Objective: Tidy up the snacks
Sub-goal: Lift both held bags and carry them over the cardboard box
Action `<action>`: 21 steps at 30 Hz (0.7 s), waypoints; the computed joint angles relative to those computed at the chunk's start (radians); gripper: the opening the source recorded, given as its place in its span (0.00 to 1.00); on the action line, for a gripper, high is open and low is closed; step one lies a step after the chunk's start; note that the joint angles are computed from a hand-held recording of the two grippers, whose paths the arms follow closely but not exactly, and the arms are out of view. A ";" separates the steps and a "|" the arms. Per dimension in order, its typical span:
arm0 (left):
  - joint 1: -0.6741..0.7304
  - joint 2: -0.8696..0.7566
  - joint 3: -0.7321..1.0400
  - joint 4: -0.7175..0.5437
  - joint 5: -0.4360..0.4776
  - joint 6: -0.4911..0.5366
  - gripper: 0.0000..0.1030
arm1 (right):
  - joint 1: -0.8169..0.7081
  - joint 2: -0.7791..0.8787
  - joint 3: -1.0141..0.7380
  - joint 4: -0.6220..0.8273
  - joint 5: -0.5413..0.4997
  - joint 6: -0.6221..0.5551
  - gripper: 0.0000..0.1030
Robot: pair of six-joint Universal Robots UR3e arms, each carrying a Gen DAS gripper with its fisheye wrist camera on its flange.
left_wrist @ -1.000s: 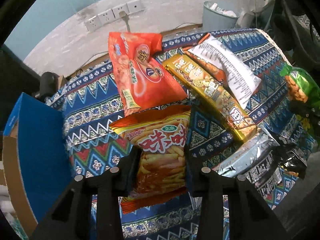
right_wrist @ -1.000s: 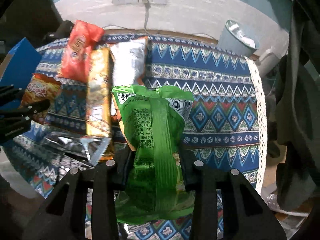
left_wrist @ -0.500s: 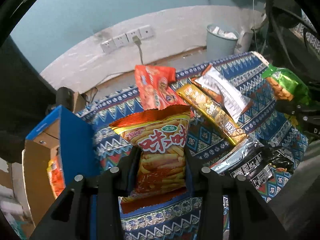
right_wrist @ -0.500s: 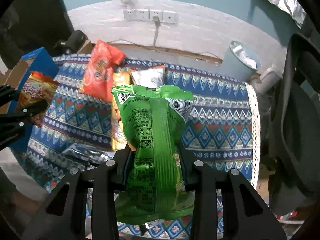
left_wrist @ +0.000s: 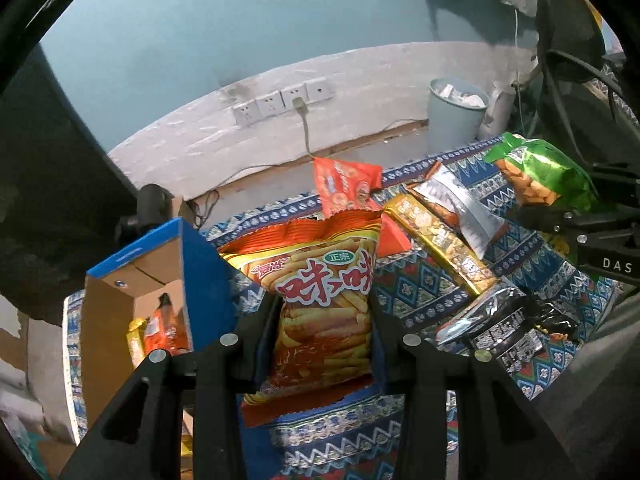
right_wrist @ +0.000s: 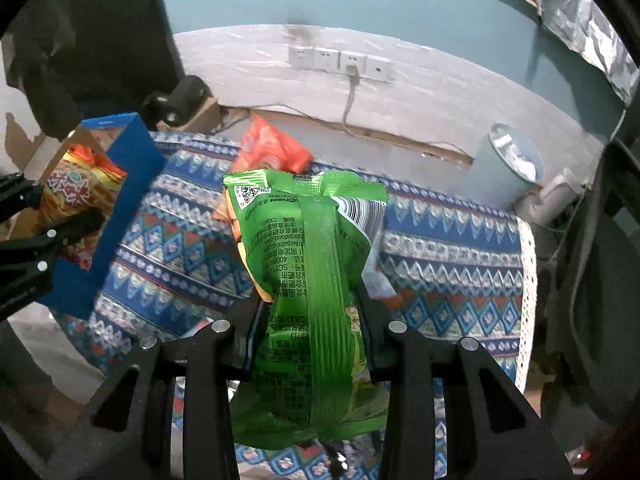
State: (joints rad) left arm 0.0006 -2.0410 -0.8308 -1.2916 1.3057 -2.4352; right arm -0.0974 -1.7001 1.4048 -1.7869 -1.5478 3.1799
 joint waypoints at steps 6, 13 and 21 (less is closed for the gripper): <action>0.047 0.004 0.015 -0.002 -0.016 0.011 0.39 | 0.065 0.098 -0.119 -0.001 0.015 0.026 0.34; 0.100 -0.011 0.053 -0.016 -0.031 0.012 0.39 | 0.153 0.257 -0.320 0.027 0.009 0.045 0.35; 0.174 -0.027 0.070 -0.029 -0.045 0.013 0.39 | 0.238 0.442 -0.575 0.080 0.006 0.065 0.35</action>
